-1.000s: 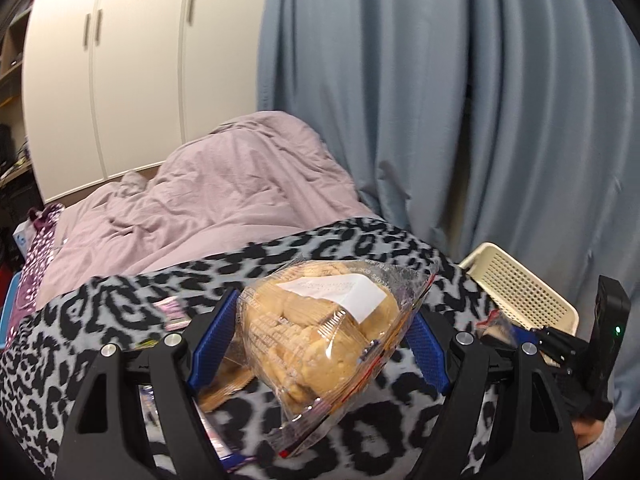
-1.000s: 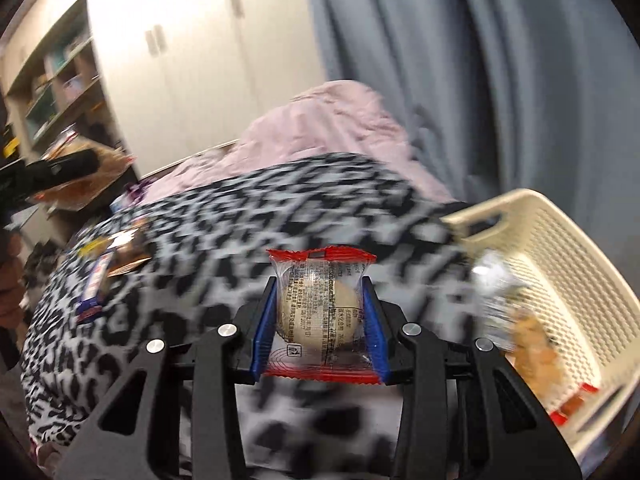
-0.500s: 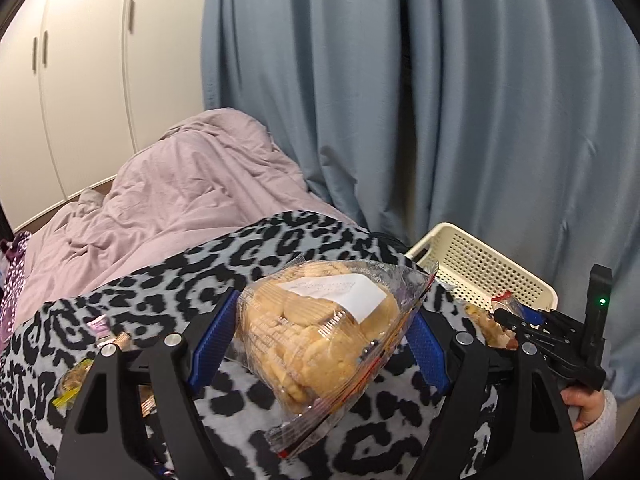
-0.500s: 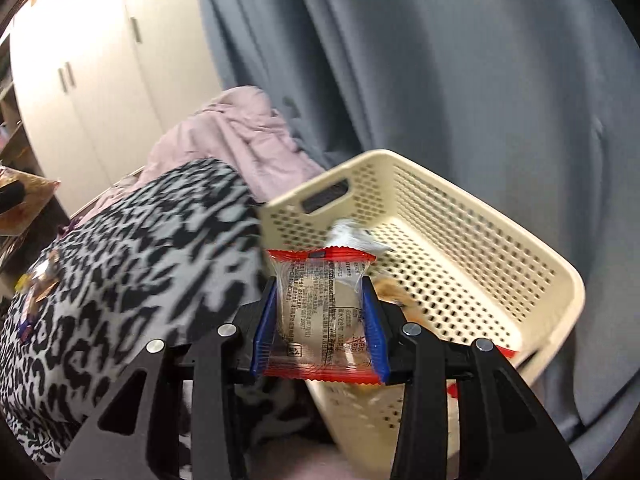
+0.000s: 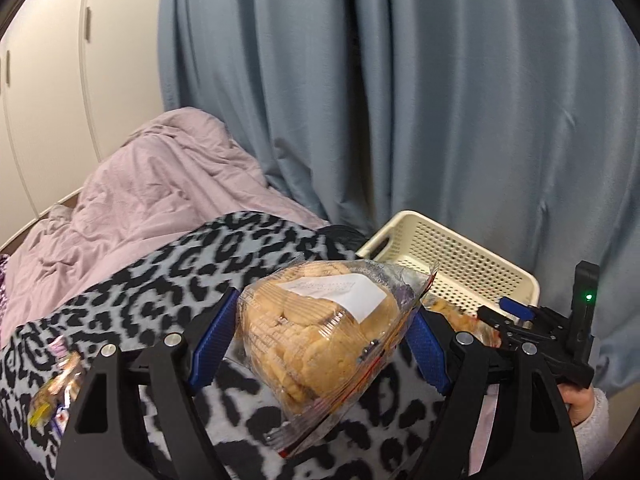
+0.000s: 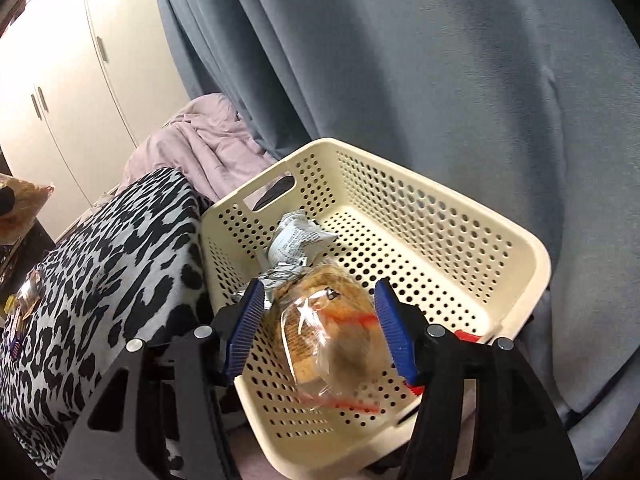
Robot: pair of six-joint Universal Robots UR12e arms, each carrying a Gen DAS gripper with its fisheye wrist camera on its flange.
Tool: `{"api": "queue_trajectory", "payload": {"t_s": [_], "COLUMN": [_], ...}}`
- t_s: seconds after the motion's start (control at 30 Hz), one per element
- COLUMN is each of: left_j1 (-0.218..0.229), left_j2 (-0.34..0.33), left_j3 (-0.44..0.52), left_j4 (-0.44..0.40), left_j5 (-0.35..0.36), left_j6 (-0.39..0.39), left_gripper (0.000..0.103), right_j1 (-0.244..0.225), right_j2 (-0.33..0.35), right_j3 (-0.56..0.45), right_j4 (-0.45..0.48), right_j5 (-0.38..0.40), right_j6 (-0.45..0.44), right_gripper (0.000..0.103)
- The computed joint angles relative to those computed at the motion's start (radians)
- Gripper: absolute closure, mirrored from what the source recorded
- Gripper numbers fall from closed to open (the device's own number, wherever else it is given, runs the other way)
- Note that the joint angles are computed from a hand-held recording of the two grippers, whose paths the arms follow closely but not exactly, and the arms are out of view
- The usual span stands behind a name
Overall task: Organize snacks
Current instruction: 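Carry the bun packet into the basket and open the right tool, then lower the cookie bag into the basket and open the left tool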
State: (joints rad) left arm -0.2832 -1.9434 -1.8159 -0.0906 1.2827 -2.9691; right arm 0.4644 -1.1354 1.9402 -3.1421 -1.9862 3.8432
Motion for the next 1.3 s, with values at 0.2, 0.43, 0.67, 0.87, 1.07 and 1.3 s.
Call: {"api": "queue_trajectory", "payload": {"t_s": [0.2, 0.43, 0.67, 0.87, 1.07, 1.3], "left_j1": [-0.032, -0.066, -0.104, -0.125, -0.136, -0.121], "left_j2": [-0.032, -0.082, -0.131, -0.166, -0.190, -0.188], "left_j3": [0.041, 0.109, 0.177, 0.228, 0.258, 0.253], "left_j4": [-0.036, -0.118, -0.177, -0.227, -0.223, -0.216], "left_j5": [-0.020, -0.086, -0.110, -0.129, -0.137, -0.120], "left_j6": [0.024, 0.056, 0.084, 0.084, 0.059, 0.037], "left_gripper": [0.025, 0.025, 0.025, 0.024, 0.009, 0.009], "right_j1": [-0.002, 0.004, 0.008, 0.003, 0.001, 0.000], "right_j2": [-0.013, -0.014, -0.020, -0.027, -0.024, -0.018], "right_j3": [0.021, 0.026, 0.037, 0.052, 0.052, 0.045], "right_j4": [-0.004, -0.008, -0.014, -0.019, -0.034, -0.039], "right_j5": [-0.009, -0.040, -0.060, -0.059, -0.052, -0.043], "right_j6": [0.008, -0.005, -0.007, 0.015, 0.021, 0.018], "right_gripper": [0.044, 0.044, 0.044, 0.044, 0.044, 0.044]}}
